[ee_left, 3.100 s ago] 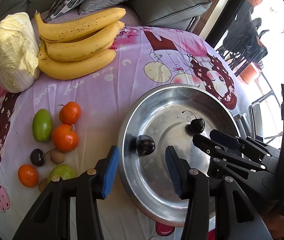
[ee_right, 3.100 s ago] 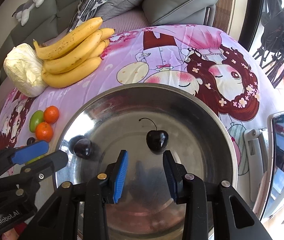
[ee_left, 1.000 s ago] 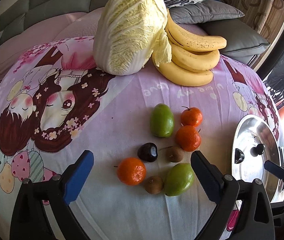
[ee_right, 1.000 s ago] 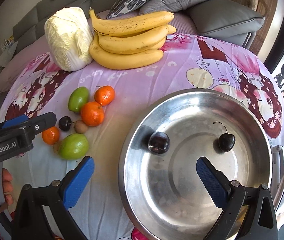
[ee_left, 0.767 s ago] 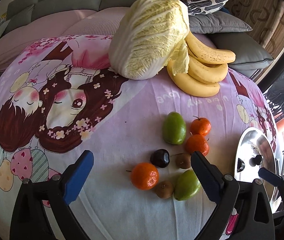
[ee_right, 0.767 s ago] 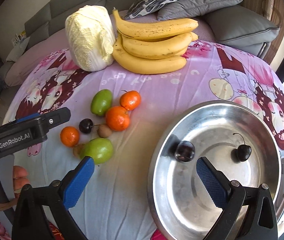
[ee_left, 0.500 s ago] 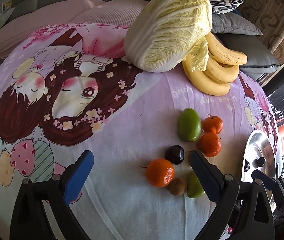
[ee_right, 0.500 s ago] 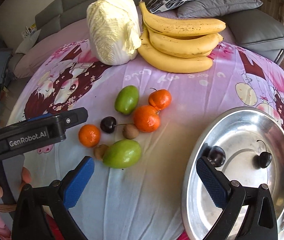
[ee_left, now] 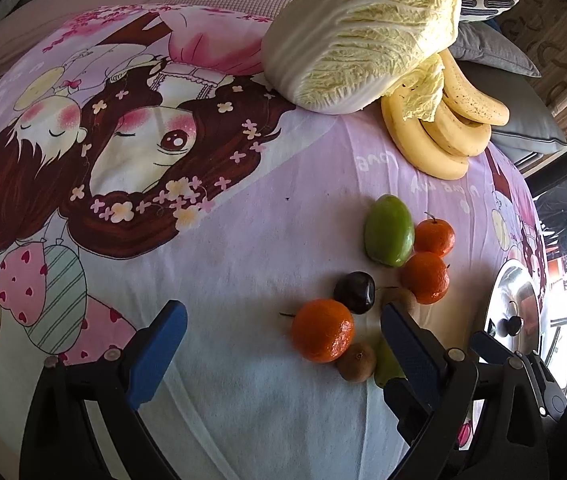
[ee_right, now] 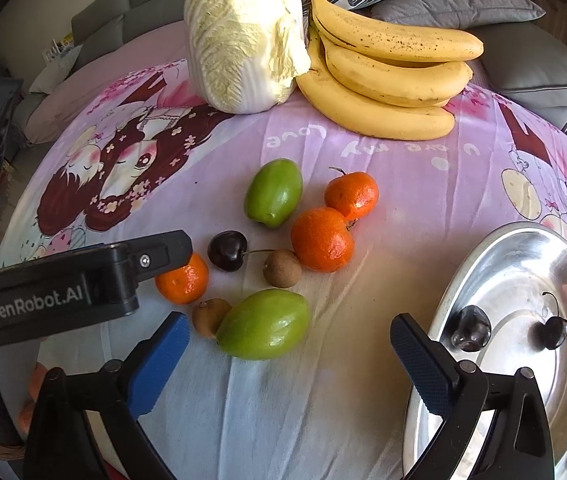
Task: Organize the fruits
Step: 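Move both open tools back from the bowl to the fruit cluster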
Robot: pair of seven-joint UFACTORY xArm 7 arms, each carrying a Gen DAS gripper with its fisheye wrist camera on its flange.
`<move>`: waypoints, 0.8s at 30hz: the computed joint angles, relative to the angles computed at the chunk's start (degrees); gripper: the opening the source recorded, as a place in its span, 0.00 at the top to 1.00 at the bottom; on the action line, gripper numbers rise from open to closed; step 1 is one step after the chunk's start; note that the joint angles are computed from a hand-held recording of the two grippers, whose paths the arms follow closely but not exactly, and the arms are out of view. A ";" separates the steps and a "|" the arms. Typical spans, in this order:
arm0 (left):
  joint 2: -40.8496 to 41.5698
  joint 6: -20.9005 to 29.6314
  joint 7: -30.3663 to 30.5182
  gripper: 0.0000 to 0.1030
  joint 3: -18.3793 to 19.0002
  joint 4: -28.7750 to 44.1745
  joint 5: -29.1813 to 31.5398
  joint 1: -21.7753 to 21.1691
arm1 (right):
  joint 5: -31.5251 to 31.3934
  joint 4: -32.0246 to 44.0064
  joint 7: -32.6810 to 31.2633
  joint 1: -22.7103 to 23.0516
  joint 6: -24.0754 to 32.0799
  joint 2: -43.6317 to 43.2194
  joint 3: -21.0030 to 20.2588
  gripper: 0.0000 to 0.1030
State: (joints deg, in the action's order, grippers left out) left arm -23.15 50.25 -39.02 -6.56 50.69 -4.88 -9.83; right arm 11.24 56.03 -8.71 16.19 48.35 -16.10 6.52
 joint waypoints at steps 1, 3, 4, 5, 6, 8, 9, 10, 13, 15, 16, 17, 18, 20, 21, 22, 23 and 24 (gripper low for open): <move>-0.05 -0.12 0.01 0.05 0.08 -0.09 -0.15 -0.03 | -0.09 0.07 0.24 -0.03 -0.12 0.25 0.08 0.03; -0.25 -0.19 0.04 0.05 0.13 -0.19 -0.23 -0.04 | -0.59 0.21 1.04 -0.10 -0.49 0.82 0.39 0.06; -0.32 -0.20 0.12 0.05 0.16 -0.24 -0.28 -0.07 | -0.83 0.24 1.44 -0.11 -0.66 1.03 0.52 0.07; -0.40 -0.15 0.23 0.05 0.21 -0.28 -0.40 -0.12 | -0.99 0.26 1.79 -0.11 -0.79 1.22 0.60 0.07; -0.43 -0.11 0.33 0.05 0.26 -0.29 -0.55 -0.17 | -1.07 0.31 2.06 -0.09 -0.86 1.42 0.63 0.08; -0.46 -0.01 0.41 0.05 0.32 -0.30 -0.78 -0.20 | -1.26 0.39 2.55 -0.08 -1.02 1.76 0.66 0.10; -0.44 0.05 0.32 0.05 0.39 -0.30 -0.94 -0.15 | -1.30 0.49 2.61 -0.06 -0.97 1.99 0.63 0.10; -0.45 0.09 0.19 0.05 0.48 -0.35 -1.26 -0.15 | -1.14 0.57 2.42 0.02 -0.81 2.19 0.54 0.10; -0.16 -0.04 0.43 0.05 0.86 -0.54 -2.37 -0.31 | -0.84 0.47 2.05 0.12 -0.69 2.46 0.39 0.14; -0.05 -0.02 0.45 0.05 0.82 -0.57 -2.52 -0.28 | -0.29 0.39 1.89 0.13 -0.69 2.47 0.23 0.15; -0.05 -0.04 0.48 0.05 0.78 -0.55 -2.56 -0.30 | -0.43 0.30 1.96 0.06 -0.77 2.36 0.25 0.16; -0.02 -0.13 0.54 0.05 0.77 -0.56 -2.64 -0.34 | -0.61 0.27 2.07 -0.03 -0.72 2.25 0.27 0.19; -0.01 -0.19 0.63 0.05 0.78 -0.55 -2.75 -0.38 | -0.63 0.28 2.11 -0.09 -0.52 2.16 0.22 0.20; 0.05 -0.20 0.67 0.05 0.78 -0.51 -2.91 -0.42 | -0.51 0.31 2.14 -0.23 0.11 1.91 0.05 0.20; 0.06 -0.19 0.70 0.05 0.82 -0.51 -3.03 -0.43 | -0.54 0.26 2.16 -0.29 0.34 1.76 0.02 0.21; 0.13 -0.14 0.74 0.05 0.88 -0.47 -3.19 -0.45 | -0.42 0.20 2.09 -0.30 0.58 1.61 -0.03 0.22; 0.18 -0.14 0.84 0.05 0.96 -0.46 -3.41 -0.50 | -0.10 0.11 1.82 -0.26 0.82 1.42 -0.15 0.25; 0.14 -0.13 0.98 0.05 1.03 -0.53 -3.65 -0.57 | 0.13 -0.09 1.57 -0.25 1.04 1.11 -0.25 0.25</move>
